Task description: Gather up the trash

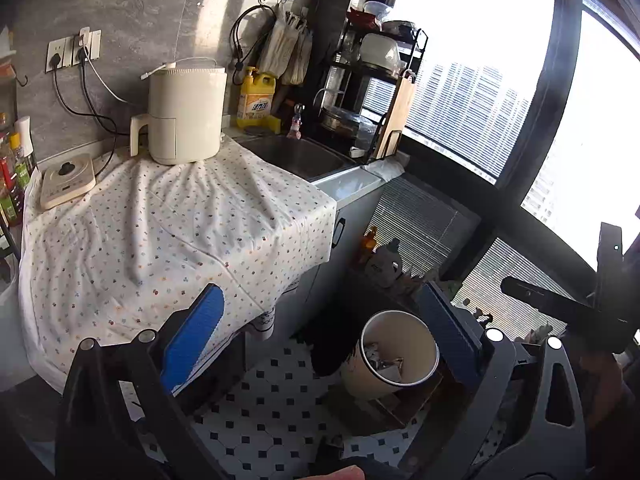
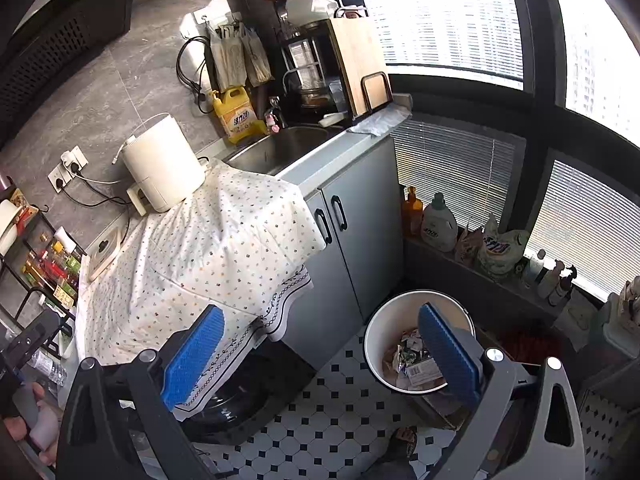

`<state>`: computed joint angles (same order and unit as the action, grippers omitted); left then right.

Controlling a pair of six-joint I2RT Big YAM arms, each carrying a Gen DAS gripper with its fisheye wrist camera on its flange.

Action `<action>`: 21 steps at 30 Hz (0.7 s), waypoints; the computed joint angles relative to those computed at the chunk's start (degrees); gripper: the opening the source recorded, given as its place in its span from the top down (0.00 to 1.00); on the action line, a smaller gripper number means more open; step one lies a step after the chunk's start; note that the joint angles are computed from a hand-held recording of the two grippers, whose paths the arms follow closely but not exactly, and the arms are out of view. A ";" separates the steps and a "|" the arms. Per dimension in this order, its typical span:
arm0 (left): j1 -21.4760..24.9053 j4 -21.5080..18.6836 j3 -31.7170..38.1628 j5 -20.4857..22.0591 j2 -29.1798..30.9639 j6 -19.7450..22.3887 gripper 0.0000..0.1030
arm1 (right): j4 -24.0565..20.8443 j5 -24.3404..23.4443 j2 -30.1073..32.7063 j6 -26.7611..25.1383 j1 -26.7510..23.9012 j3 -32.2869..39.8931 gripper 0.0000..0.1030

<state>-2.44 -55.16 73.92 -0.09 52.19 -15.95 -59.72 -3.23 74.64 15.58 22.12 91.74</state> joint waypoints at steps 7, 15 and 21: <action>0.83 -2.66 0.79 -2.29 -3.80 -0.97 0.06 | -1.69 5.21 -2.76 0.17 3.59 1.52 0.08; 2.15 -3.35 0.47 -2.72 -6.10 -1.42 0.06 | -1.86 4.72 -2.97 -0.03 5.72 2.23 0.08; 2.10 -4.05 0.82 -3.85 -6.57 -0.98 0.06 | -0.34 5.47 -4.05 0.88 6.99 1.01 0.08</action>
<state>-0.34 -59.21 74.73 -3.94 45.62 -16.93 -60.06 2.24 70.59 16.46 29.11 92.75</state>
